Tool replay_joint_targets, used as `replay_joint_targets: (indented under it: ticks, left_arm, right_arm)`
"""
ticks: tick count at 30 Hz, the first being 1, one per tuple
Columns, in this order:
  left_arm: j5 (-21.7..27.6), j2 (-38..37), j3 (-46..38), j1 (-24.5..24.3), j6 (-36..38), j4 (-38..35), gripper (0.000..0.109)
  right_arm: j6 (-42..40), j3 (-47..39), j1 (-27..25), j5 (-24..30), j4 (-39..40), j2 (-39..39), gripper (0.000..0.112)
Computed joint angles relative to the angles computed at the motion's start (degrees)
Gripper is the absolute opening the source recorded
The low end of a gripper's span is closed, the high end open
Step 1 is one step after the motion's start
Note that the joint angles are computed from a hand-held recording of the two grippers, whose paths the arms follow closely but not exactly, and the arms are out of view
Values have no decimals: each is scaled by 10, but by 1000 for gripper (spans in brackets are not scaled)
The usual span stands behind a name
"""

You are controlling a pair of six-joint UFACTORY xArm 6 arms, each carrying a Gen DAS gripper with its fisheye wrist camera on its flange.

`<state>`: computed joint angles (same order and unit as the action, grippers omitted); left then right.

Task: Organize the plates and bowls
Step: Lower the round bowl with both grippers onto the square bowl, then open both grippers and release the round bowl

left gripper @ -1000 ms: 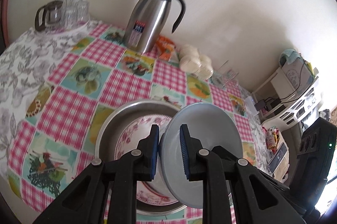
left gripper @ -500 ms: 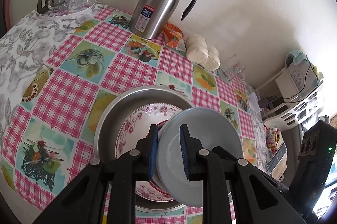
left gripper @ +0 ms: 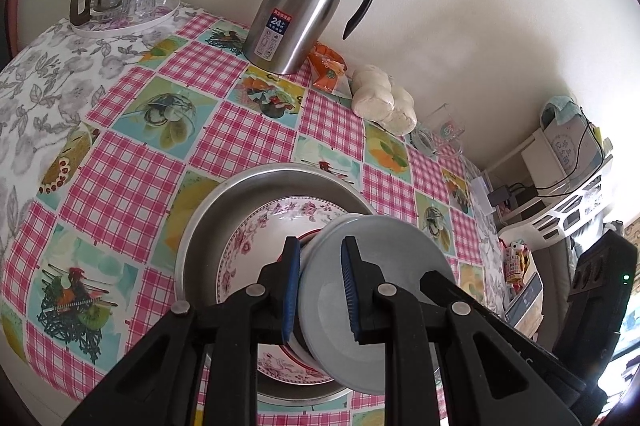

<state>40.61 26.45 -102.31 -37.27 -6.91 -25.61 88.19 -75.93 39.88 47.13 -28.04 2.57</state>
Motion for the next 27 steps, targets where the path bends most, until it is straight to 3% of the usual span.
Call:
replay_joint_targets:
  ticks: [10, 19, 21, 22, 23, 24, 25, 27]
  left_arm:
    - [-14, -15, 19, -2, -4, 16, 20]
    - [-61, -64, 84, -11, -12, 46, 24]
    - [-69, -75, 99, -14, -27, 64, 36]
    - [-74, -81, 109, -14, -41, 78, 52]
    - [-77, -88, 117, -15, -60, 96, 59]
    - [-80, -93, 125, -15, -72, 107, 65]
    - [-84, -99, 133, -15, -79, 114, 67]
    - [-90, -110, 148, -15, -92, 131, 69]
  right_arm:
    - [-10, 30, -11, -46, 21, -5, 21]
    - [10, 33, 6, -17, -18, -26, 22]
    - [6, 27, 15, -2, -31, -28, 22]
    - [4, 25, 20, 4, -36, -29, 30]
    - [3, 25, 23, 8, -39, -31, 37]
    - [4, 24, 28, 14, -44, -31, 52]
    - [5, 23, 32, 21, -51, -32, 58]
    - [7, 20, 42, 41, -62, -33, 58]
